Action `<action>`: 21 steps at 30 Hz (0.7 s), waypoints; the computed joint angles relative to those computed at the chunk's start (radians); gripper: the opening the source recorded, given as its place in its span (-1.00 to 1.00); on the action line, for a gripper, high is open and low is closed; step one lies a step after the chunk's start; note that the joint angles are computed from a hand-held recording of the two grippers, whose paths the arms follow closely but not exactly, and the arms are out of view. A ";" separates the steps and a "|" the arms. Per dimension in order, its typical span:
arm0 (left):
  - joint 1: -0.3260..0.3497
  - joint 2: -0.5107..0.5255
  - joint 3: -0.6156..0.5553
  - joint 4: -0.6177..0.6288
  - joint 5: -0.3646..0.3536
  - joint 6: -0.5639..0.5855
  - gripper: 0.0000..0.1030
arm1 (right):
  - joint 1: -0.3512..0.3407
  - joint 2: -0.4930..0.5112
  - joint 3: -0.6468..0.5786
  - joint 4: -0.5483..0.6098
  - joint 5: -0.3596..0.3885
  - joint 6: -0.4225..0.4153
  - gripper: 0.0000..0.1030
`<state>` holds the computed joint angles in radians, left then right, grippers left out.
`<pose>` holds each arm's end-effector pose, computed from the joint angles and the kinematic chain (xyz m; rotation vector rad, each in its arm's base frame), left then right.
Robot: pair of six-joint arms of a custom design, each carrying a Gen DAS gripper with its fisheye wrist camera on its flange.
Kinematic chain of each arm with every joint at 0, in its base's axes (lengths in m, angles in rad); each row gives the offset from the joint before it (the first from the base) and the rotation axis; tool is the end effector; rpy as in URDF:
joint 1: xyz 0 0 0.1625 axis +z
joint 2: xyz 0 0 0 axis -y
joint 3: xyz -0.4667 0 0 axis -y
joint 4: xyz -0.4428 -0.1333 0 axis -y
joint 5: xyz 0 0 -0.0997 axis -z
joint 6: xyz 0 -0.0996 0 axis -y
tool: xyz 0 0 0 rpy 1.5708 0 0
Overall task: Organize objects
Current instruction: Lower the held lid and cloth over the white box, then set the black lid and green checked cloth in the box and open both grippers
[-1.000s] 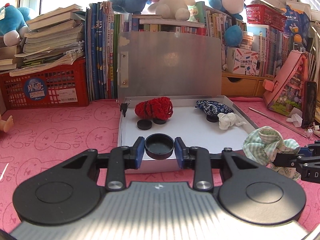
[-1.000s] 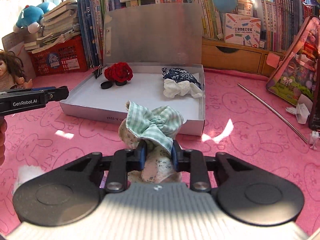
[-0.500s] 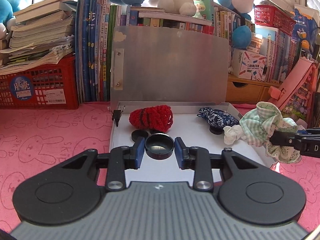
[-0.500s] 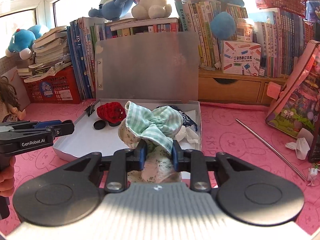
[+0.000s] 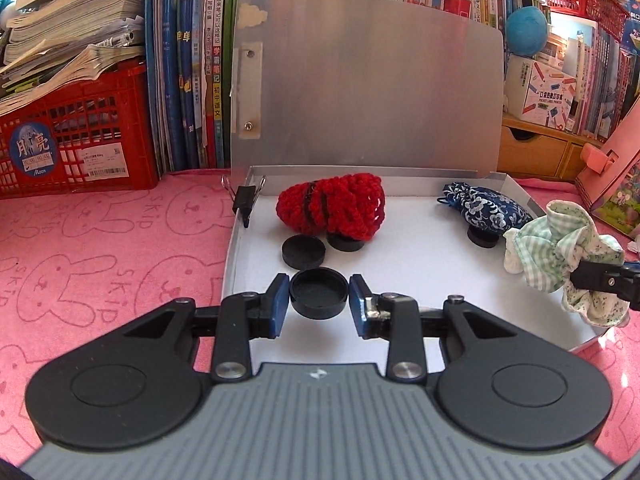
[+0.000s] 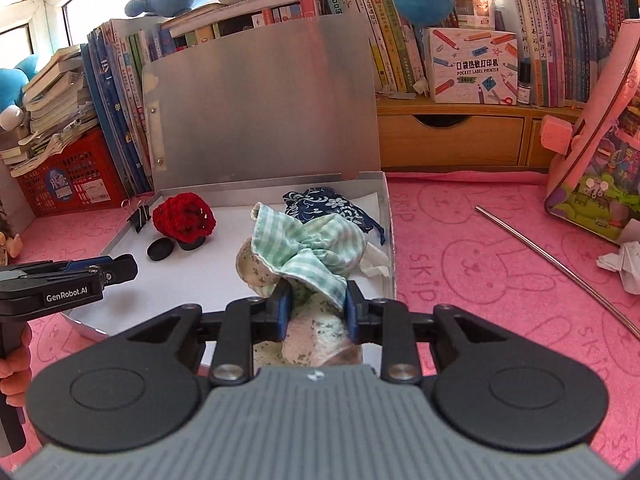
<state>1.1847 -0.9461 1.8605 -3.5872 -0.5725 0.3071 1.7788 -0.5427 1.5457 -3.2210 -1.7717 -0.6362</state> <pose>-0.0386 -0.6712 0.2548 0.0468 2.0051 -1.2087 0.2713 -0.7360 0.0125 1.0209 -2.4957 0.8255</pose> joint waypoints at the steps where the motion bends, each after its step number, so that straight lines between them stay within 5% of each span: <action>1: 0.002 0.003 -0.004 0.001 0.003 0.006 -0.27 | -0.001 0.003 -0.002 0.000 -0.002 0.000 -0.37; 21: 0.042 0.036 -0.094 0.103 0.019 -0.009 -0.27 | -0.011 0.060 -0.083 0.034 -0.021 0.027 -0.35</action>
<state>1.2272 -0.9097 1.7661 -3.4838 -0.5532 0.2978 1.7676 -0.4823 1.4632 -3.1867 -1.7926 -0.6097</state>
